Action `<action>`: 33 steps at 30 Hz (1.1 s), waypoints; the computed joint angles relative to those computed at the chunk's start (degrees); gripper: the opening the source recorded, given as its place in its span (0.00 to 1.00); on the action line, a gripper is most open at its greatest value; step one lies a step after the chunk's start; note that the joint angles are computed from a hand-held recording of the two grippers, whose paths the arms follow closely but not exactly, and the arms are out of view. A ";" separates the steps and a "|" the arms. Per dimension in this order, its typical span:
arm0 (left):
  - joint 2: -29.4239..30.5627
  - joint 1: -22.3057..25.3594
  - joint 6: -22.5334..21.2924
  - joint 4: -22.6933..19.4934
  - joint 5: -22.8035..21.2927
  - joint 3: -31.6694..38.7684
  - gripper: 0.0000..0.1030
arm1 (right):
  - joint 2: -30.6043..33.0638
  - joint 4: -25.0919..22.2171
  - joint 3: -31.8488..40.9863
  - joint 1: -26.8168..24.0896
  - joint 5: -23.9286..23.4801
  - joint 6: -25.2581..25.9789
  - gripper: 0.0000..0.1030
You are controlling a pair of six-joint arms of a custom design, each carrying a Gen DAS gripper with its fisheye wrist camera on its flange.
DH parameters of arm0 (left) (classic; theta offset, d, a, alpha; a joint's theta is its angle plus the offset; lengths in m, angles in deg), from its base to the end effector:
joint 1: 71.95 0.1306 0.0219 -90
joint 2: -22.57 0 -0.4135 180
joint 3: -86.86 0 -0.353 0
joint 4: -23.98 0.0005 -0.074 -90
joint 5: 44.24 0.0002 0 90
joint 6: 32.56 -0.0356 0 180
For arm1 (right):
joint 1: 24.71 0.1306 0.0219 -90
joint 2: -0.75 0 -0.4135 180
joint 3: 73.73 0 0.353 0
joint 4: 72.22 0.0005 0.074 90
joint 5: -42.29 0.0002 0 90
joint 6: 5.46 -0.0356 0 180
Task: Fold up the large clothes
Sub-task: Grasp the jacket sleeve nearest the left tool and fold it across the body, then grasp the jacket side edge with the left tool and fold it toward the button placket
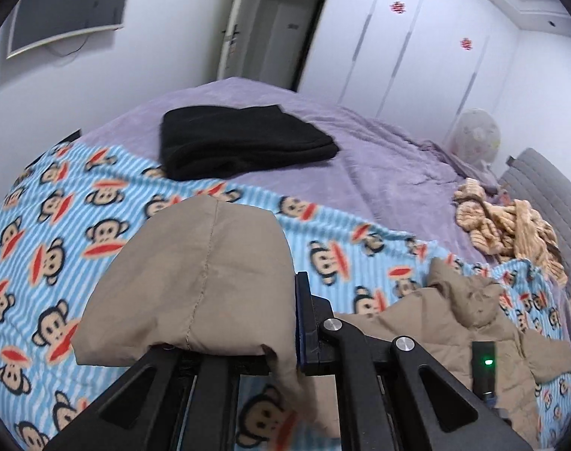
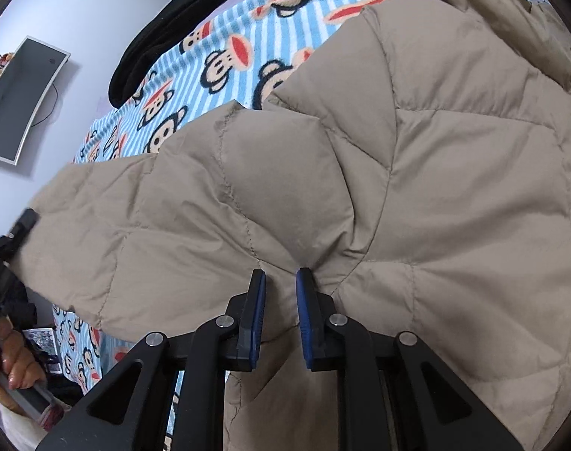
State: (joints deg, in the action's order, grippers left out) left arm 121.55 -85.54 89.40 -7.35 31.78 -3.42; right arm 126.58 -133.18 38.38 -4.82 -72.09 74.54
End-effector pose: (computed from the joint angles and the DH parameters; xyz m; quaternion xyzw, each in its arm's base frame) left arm 0.5046 -0.1136 0.4115 -0.1941 0.8820 -0.0587 0.4253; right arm 0.5921 0.2293 0.2794 -0.1115 0.9627 0.2358 0.0719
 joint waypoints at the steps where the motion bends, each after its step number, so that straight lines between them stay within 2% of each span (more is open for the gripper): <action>1: 0.90 -1.29 -1.02 0.51 0.89 2.00 0.09 | -0.02 -0.29 -0.05 -0.29 -0.87 0.64 0.18; 5: 6.74 -7.60 -3.86 0.91 3.42 12.43 0.09 | -0.36 -3.24 0.33 -2.69 -6.59 3.13 0.18; 9: 17.06 -13.98 -5.65 -4.02 5.57 27.59 0.09 | -4.40 -4.22 -2.65 -7.96 -8.19 6.32 0.18; 12: 27.44 -18.14 -5.90 -12.70 6.53 41.73 0.09 | -6.80 -5.90 -3.43 -13.67 -6.75 9.59 0.18; 14: 35.76 -20.71 -5.42 -22.19 5.25 53.38 0.10 | -7.53 -7.50 -3.06 -17.72 -4.97 11.79 0.18; 15: 38.34 -21.41 -5.56 -25.38 5.00 55.93 0.10 | -7.61 -8.52 -2.66 -19.83 -4.18 13.08 0.18; 16: 42.18 -22.42 -5.69 -30.24 3.56 61.35 0.10 | -7.46 -9.40 -2.17 -21.56 -3.45 14.20 0.18; 18: 47.12 -23.86 -5.69 -36.70 0.81 67.38 0.10 | -6.92 -11.20 -1.10 -25.04 -2.16 16.29 0.18; 20: 50.60 -24.84 -5.25 -42.15 -1.25 71.78 0.10 | -5.83 -12.92 0.13 -27.56 -1.55 17.84 0.18; 22: 51.65 -25.07 -3.86 -45.16 -1.59 72.16 0.10 | -4.65 -14.18 1.19 -29.20 -1.46 19.17 0.18; 26: 47.50 -25.44 -2.90 -42.03 -1.77 64.54 0.11 | -2.43 -15.67 3.08 -30.43 -2.63 21.06 0.18; 27: 46.60 -25.43 -2.98 -41.40 -1.67 63.05 0.20 | -2.10 -15.87 3.47 -30.27 -2.84 20.92 0.18; 28: 45.17 -25.45 -2.93 -40.18 -1.81 60.64 0.36 | -1.77 -15.72 3.71 -30.16 -2.96 20.67 0.18; 29: 44.71 -25.32 -2.96 -39.44 -2.00 60.05 0.78 | -1.55 -15.57 3.95 -30.00 -3.10 20.26 0.18; 30: 42.50 -25.31 -2.71 -37.21 -2.99 56.58 0.96 | -1.40 -15.41 4.21 -29.89 -3.18 19.72 0.18; 33: 39.27 -25.07 -3.48 -35.13 -4.77 52.65 0.96 | -2.12 -13.81 3.08 -29.46 -3.31 17.85 0.19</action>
